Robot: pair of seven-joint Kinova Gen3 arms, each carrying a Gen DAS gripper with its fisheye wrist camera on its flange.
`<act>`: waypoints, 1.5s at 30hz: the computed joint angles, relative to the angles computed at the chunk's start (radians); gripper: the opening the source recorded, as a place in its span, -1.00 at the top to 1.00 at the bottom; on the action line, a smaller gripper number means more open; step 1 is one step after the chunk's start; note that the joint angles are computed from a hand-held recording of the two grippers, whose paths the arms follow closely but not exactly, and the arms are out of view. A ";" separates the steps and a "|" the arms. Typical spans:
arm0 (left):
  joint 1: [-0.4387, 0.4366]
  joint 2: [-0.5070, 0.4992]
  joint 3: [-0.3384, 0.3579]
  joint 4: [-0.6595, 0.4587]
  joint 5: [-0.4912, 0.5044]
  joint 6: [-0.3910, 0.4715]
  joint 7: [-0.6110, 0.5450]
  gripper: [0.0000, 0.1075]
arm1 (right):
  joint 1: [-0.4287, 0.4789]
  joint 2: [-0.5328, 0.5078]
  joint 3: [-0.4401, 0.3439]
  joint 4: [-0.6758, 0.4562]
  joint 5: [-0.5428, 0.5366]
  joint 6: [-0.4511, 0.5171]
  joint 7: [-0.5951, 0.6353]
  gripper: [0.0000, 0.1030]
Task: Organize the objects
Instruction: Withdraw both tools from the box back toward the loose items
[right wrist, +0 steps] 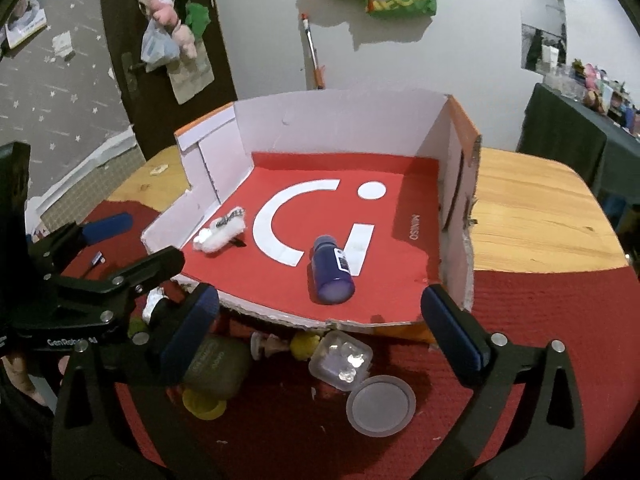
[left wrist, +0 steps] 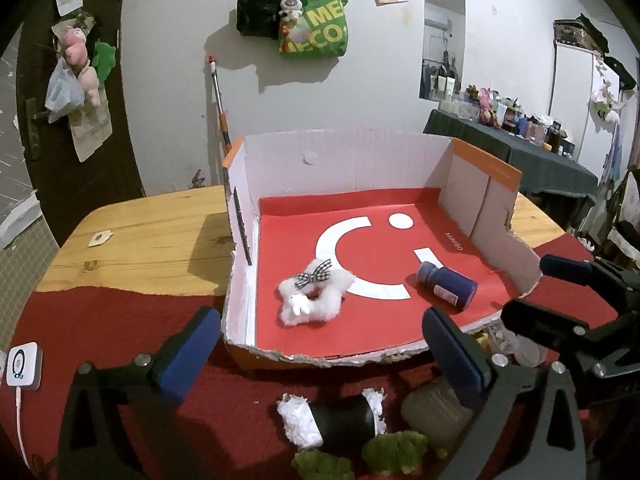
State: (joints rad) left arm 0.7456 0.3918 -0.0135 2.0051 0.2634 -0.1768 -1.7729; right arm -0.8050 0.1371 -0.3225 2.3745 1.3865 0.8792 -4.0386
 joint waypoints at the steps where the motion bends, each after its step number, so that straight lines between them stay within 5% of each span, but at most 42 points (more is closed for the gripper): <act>1: -0.004 -0.002 0.006 0.005 -0.003 -0.004 0.001 -0.91 | -0.013 0.005 -0.007 0.001 -0.003 0.026 -0.006 -1.00; 8: 0.012 -0.017 0.000 0.031 0.012 -0.025 -0.022 -0.91 | -0.049 0.014 -0.016 -0.009 -0.042 0.077 0.012 -1.00; 15: -0.077 -0.037 0.095 0.071 -0.033 -0.055 0.008 -0.91 | -0.100 0.026 -0.031 -0.016 -0.092 0.136 0.000 -1.00; 21: -0.078 -0.044 0.099 0.094 -0.032 -0.070 0.011 -0.91 | -0.134 0.026 -0.041 -0.009 -0.111 0.169 -0.029 -1.00; 45: -0.084 -0.060 0.129 0.173 -0.043 -0.100 0.002 -0.91 | -0.183 0.064 -0.039 0.001 -0.159 0.141 -0.064 -1.00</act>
